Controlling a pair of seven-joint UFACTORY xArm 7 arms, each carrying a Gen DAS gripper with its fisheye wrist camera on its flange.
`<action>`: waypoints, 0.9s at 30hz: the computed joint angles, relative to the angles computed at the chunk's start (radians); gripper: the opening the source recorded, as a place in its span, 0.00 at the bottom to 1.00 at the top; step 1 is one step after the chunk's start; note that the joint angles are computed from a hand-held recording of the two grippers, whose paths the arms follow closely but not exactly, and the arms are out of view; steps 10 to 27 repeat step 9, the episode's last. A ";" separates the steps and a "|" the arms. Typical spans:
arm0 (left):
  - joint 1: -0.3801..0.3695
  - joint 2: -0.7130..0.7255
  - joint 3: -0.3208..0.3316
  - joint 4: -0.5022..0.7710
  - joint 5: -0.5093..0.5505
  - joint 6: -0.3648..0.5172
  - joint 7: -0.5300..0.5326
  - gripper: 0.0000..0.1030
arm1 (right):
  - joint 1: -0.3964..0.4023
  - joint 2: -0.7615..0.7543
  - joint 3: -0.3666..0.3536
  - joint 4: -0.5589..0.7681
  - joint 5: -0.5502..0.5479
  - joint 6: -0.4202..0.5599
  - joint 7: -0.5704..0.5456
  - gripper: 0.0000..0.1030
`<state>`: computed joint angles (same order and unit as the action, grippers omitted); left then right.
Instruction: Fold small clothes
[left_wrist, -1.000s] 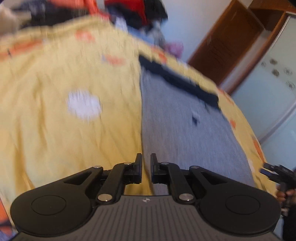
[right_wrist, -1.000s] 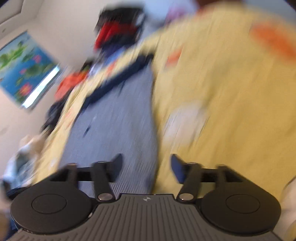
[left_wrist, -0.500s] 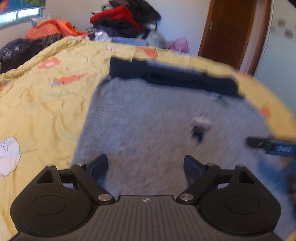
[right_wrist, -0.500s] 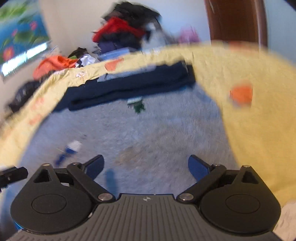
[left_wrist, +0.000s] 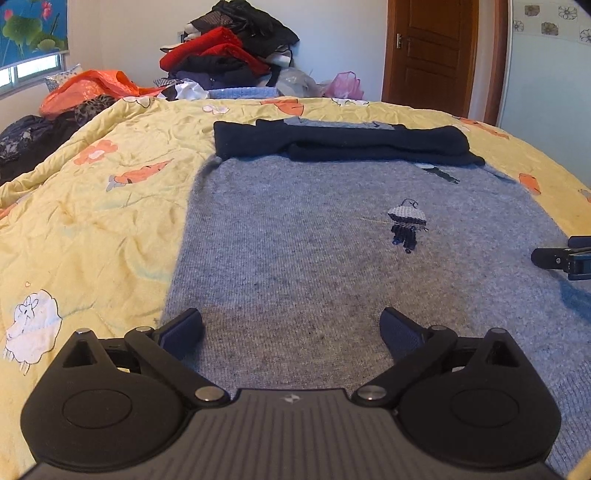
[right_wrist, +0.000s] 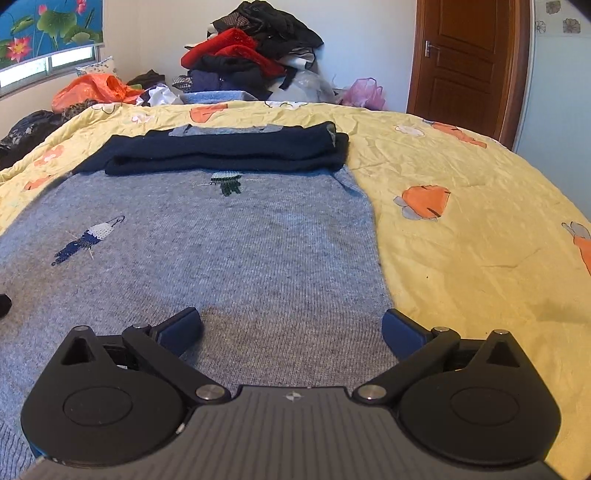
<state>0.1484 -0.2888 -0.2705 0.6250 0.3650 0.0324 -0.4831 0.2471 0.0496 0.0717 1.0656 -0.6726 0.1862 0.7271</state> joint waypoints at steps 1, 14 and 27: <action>0.005 -0.001 -0.004 0.000 0.003 0.001 -0.003 1.00 | 0.000 0.001 0.000 0.001 -0.001 0.001 0.000 1.00; 0.003 -0.001 0.001 0.000 0.007 0.002 -0.003 1.00 | 0.004 0.006 -0.003 0.008 0.004 0.002 -0.002 1.00; 0.003 -0.001 0.001 0.000 0.007 0.002 -0.003 1.00 | 0.004 0.006 -0.003 0.008 0.004 0.002 -0.002 1.00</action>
